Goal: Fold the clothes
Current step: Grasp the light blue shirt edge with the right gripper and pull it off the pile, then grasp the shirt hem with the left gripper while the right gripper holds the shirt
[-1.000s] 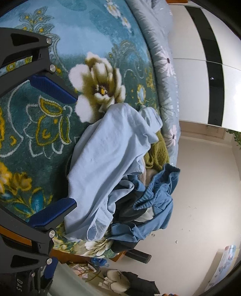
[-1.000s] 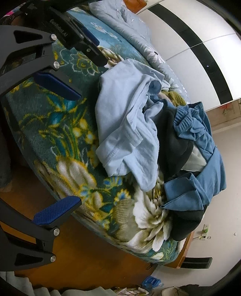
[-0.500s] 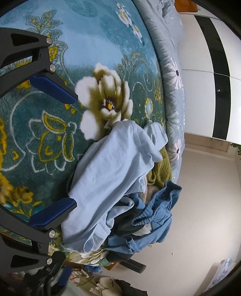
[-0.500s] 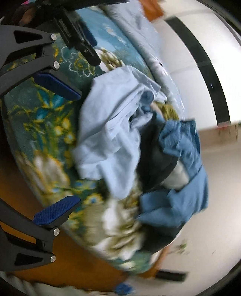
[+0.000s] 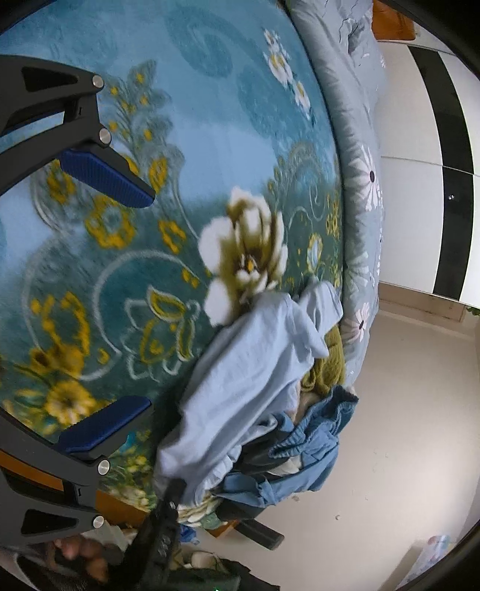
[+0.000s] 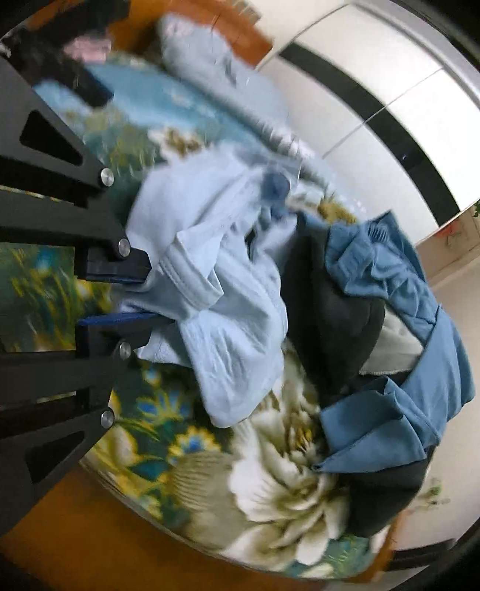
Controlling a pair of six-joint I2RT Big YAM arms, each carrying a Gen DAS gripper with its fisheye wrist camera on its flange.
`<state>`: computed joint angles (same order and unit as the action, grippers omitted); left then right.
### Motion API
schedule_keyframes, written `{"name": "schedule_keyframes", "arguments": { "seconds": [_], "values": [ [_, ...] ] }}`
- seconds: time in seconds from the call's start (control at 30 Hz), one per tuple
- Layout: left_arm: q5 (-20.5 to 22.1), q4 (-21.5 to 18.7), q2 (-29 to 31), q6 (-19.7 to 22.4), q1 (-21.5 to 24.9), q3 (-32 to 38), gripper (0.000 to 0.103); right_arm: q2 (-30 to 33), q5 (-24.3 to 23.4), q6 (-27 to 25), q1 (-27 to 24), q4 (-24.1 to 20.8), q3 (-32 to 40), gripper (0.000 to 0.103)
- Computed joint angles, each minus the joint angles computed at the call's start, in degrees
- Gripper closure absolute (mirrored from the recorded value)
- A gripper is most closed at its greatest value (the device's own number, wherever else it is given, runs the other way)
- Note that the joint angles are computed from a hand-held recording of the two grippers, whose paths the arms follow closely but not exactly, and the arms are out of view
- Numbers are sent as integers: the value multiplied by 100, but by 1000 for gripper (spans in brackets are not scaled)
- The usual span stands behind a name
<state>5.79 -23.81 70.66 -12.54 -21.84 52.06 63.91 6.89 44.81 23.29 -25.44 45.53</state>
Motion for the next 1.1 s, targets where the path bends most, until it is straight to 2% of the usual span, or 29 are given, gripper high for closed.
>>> {"name": "schedule_keyframes", "arguments": {
  "seconds": [0.13,0.2,0.3,0.47,0.63,0.8,0.93,1.0,1.1],
  "values": [
    [-184,-2,-336,144,117,-157,0,-248,-192,78,416,85,-90,94],
    [64,-50,-474,249,289,-191,0,-256,-193,55,731,58,23,94],
    [410,-110,-648,194,672,-220,0,-76,-206,-137,1214,39,361,94],
    [828,-77,-958,217,1595,-316,0,808,-398,-582,1913,-100,1405,94],
    [1422,-66,-1196,282,3029,-374,0,1935,-731,-830,2307,-212,2476,94],
    [2077,-121,-1141,477,4540,-305,0,3451,-1181,-1189,2656,-557,4452,94],
    [2191,-130,-977,654,5532,-216,0,4710,-1886,-1120,2810,-896,6228,94],
    [2115,-124,-864,722,5905,-181,0,5388,-2002,-1243,2918,-1327,7199,94],
    [2202,-186,-592,774,6348,-121,0,6465,-1996,-1342,3031,-2386,8868,91]
  ]
}}
